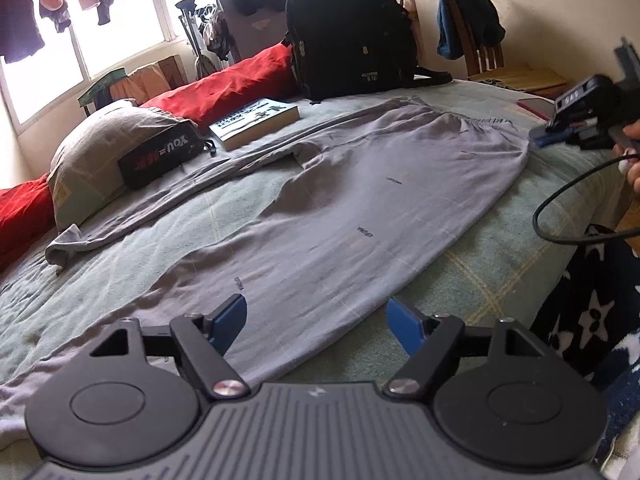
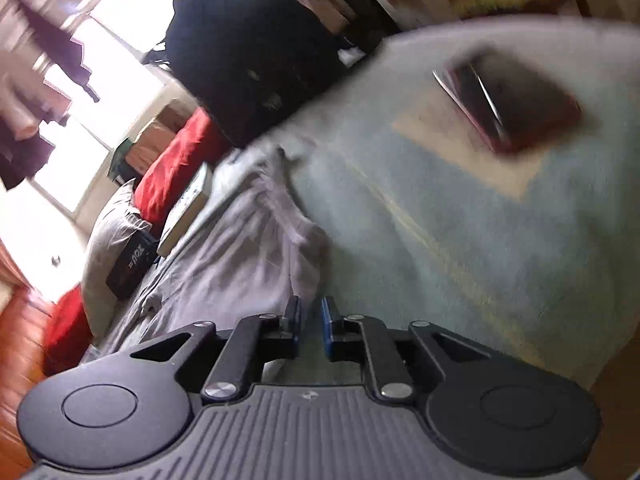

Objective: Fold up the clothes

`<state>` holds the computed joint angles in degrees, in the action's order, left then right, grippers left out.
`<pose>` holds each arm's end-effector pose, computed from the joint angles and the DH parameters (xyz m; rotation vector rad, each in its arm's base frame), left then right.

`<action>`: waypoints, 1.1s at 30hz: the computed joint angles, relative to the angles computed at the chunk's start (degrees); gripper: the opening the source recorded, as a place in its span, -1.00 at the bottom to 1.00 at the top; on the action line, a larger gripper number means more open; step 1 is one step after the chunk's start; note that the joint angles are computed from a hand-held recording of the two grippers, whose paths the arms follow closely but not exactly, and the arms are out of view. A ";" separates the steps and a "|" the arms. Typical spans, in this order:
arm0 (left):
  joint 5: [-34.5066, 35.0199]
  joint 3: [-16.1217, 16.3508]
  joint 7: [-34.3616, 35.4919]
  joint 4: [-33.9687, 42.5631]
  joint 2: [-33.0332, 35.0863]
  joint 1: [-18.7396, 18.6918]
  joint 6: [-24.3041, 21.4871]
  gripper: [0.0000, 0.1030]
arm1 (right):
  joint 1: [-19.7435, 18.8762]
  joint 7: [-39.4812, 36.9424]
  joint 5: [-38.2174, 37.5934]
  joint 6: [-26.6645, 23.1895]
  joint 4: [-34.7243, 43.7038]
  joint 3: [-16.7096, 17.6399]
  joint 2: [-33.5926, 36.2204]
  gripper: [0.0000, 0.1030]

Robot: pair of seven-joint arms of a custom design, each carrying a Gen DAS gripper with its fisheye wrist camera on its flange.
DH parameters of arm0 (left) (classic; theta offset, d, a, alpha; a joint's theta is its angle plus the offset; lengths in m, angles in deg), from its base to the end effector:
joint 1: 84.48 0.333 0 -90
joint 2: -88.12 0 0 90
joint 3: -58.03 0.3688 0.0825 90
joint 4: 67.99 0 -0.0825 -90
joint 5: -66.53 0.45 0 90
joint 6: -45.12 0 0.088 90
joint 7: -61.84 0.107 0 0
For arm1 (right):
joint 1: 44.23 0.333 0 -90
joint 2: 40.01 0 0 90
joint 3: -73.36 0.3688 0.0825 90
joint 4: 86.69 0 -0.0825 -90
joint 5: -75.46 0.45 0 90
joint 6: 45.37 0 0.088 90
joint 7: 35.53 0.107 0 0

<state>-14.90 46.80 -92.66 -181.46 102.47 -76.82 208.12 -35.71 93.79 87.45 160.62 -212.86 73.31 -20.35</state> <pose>0.6851 0.0164 0.3873 -0.9284 2.2020 -0.9063 0.6538 0.0709 0.3481 -0.8199 1.9621 -0.4235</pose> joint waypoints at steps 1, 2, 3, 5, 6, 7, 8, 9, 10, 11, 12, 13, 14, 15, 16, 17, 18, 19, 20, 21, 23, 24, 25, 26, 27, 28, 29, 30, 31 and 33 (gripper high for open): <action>0.47 0.07 -0.28 0.45 0.38 -0.07 0.03 0.52 | 1.97 -2.82 1.28 -0.05 0.50 -1.42 -0.25 -0.58; 1.34 0.12 -0.92 1.14 0.94 -0.18 0.22 0.52 | 3.22 -5.45 1.53 -0.34 1.21 -2.14 -0.19 -0.40; 2.98 0.21 -2.38 1.99 1.68 -0.27 0.23 0.52 | 4.34 -8.10 1.76 -0.66 1.95 -2.76 -0.12 -0.15; 6.22 0.04 -6.12 3.92 3.47 -0.31 1.16 0.52 | 6.96 -13.97 3.03 -1.87 3.32 -4.22 0.08 0.10; 8.03 -0.18 -8.14 4.88 4.37 -0.19 1.63 0.52 | 9.46 -18.22 4.87 -3.27 4.73 -5.90 0.78 0.11; 10.14 -0.24 -10.64 5.74 5.23 -0.16 1.90 0.52 | 11.40 -21.88 6.03 -5.00 6.21 -7.22 1.61 0.13; 13.11 0.21 -14.86 6.14 5.90 -0.26 1.37 0.52 | 12.14 -24.05 6.30 -6.34 7.57 -7.64 2.49 0.16; 15.94 0.71 -18.96 6.58 6.57 -0.41 0.74 0.52 | 13.23 -25.99 6.77 -7.71 8.89 -8.36 3.54 0.18; 18.63 1.24 -22.92 7.08 7.24 -0.56 0.00 0.52 | 14.08 -26.81 7.72 -8.99 9.52 -8.98 4.13 0.19; 21.14 1.77 -26.71 7.62 7.92 -0.71 -0.82 0.52 | 15.05 -27.43 8.50 -10.29 10.15 -9.80 4.73 0.22; 23.09 2.12 -29.96 8.09 8.46 -0.61 -1.80 0.52 | 16.07 -27.77 9.06 -11.58 10.76 -10.71 5.35 0.26; 22.86 1.52 -31.13 7.88 8.33 0.61 -3.18 0.53 | 15.80 -27.35 8.97 -11.73 10.71 -10.42 5.62 0.27; 22.63 0.92 -32.29 7.68 8.21 1.84 -4.57 0.55 | 14.88 -26.93 8.26 -10.50 10.17 -9.40 5.57 0.30; 22.43 0.34 -33.45 7.52 8.08 3.09 -6.06 0.56 | 14.11 -26.53 7.91 -10.16 9.85 -8.63 5.35 0.34; 22.44 -0.21 -34.55 7.46 7.78 4.41 -7.98 0.57 | 13.35 -26.12 7.55 -9.82 9.54 -7.86 5.13 0.35; 22.60 -0.70 -35.52 7.37 7.40 5.62 -9.48 0.57 | 12.63 -25.70 7.22 -9.49 9.22 -7.14 4.92 0.37; 22.67 -0.94 -36.40 7.31 7.03 6.57 -10.72 0.57 | 12.88 -25.44 7.60 -9.45 8.87 -7.25 4.56 0.43; 22.78 -0.94 -37.01 7.25 6.75 7.03 -10.47 0.58 | 13.17 -25.27 7.92 -9.42 8.63 -7.33 4.25 0.46; 22.90 -0.87 -37.66 7.21 6.47 7.44 -10.23 0.58 | 13.44 -25.11 8.23 -9.36 8.37 -7.38 3.93 0.52; 23.02 -0.76 -38.31 7.20 6.21 7.81 -10.01 0.58 | 13.02 -24.78 7.94 -8.90 7.76 -6.66 3.43 0.61; 23.14 -0.40 -39.06 7.07 5.68 8.59 -8.92 0.58 | 8.54 -22.45 4.50 -7.59 6.97 -1.87 2.70 0.80; 23.17 -0.16 -39.29 6.99 5.46 9.00 -8.11 0.58 | 5.03 -20.39 1.31 -6.64 6.63 1.65 2.51 0.88; 23.36 0.19 -39.81 6.94 5.33 9.39 -7.18 0.58 | 2.27 -18.34 -1.70 -5.80 6.30 4.36 2.33 0.91; 23.61 0.52 -40.37 6.92 5.23 9.80 -6.24 0.59 | 0.70 -16.65 -4.00 -5.64 6.26 5.93 2.12 0.92; 23.84 0.80 -40.93 6.93 5.18 10.26 -5.31 0.59 | -0.82 -14.88 -6.35 -5.48 6.26 7.43 1.95 0.92; 23.81 0.93 -41.26 6.92 5.21 10.86 -4.39 0.59 | -2.27 -13.05 -8.75 -5.33 6.29 8.85 1.80 0.93; 23.74 1.03 -41.58 7.02 5.32 11.48 -3.51 0.59 | -3.61 -11.20 -11.13 -5.18 6.35 10.15 1.68 0.94; 23.37 0.94 -41.73 7.42 5.69 12.20 -2.76 0.59 | -3.47 -10.17 -12.13 -5.32 6.58 10.12 1.54 0.95; 23.04 0.84 -41.91 7.86 6.09 12.92 -2.01 0.59 | -2.87 -9.67 -12.75 -5.64 6.83 9.64 1.39 0.95; 22.48 0.61 -42.37 8.85 6.96 14.37 -0.51 0.59 | -1.52 -9.44 -13.69 -6.54 7.42 8.68 1.11 0.95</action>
<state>7.58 47.41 -135.03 -172.61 109.44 -62.45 207.60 -37.23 84.35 73.76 154.09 -205.44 81.99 -19.24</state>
